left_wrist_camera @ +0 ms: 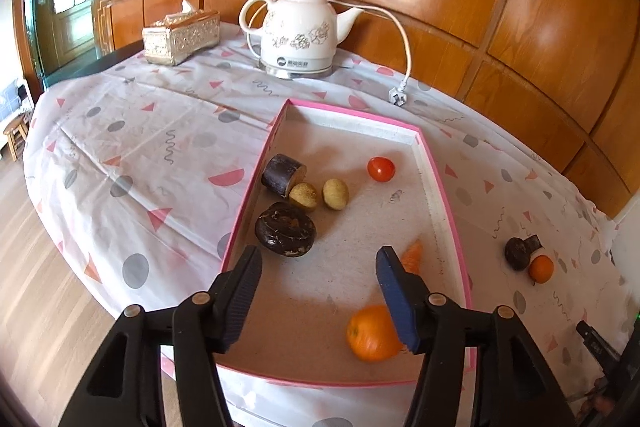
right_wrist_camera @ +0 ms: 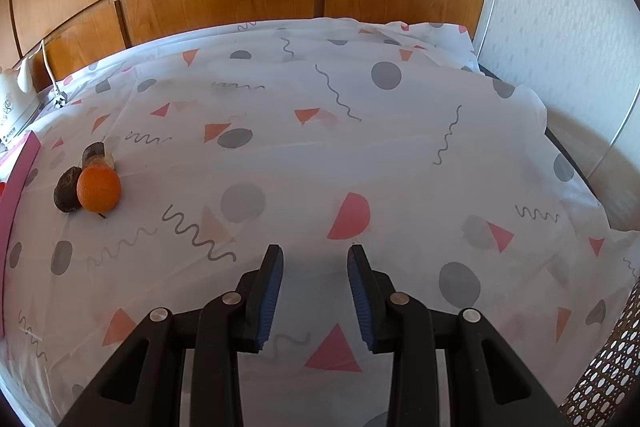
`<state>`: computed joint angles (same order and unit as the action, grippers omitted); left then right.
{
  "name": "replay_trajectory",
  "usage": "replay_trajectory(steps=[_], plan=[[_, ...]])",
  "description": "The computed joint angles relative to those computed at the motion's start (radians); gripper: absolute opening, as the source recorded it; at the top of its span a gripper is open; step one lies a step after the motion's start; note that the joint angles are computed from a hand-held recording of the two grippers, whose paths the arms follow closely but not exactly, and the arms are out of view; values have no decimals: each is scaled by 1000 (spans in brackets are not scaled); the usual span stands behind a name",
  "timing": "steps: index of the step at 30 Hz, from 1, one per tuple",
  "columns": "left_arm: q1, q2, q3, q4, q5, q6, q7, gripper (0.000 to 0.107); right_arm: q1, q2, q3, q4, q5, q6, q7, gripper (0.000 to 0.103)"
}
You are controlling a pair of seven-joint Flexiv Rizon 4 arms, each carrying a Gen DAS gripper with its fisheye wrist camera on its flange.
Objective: Organize fruits
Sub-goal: 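Move the right gripper toward the cut root slice beside the beet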
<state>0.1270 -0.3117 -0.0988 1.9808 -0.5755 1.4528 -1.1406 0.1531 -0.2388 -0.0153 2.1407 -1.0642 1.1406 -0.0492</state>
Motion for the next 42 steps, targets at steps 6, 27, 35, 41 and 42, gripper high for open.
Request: replay_trajectory(steps=[6, 27, 35, 41, 42], plan=[[8, 12, -41, 19, -21, 24, 59, 67, -5, -6, -1, -2, -15, 55, -14, 34], [-30, 16, -56, 35, -91, 6, 191, 72, 79, -96, -13, -120, 189, 216, -326, 34], [-27, 15, -64, 36, -108, 12, 206, 72, 112, -141, 13, -197, 383, 206, -528, 34], [-33, 10, -55, 30, -100, 7, 198, 72, 145, -164, 4, -241, 443, 190, -607, 34], [-34, 9, -52, 29, -97, 4, 195, 72, 147, -172, 6, -254, 452, 189, -625, 34]])
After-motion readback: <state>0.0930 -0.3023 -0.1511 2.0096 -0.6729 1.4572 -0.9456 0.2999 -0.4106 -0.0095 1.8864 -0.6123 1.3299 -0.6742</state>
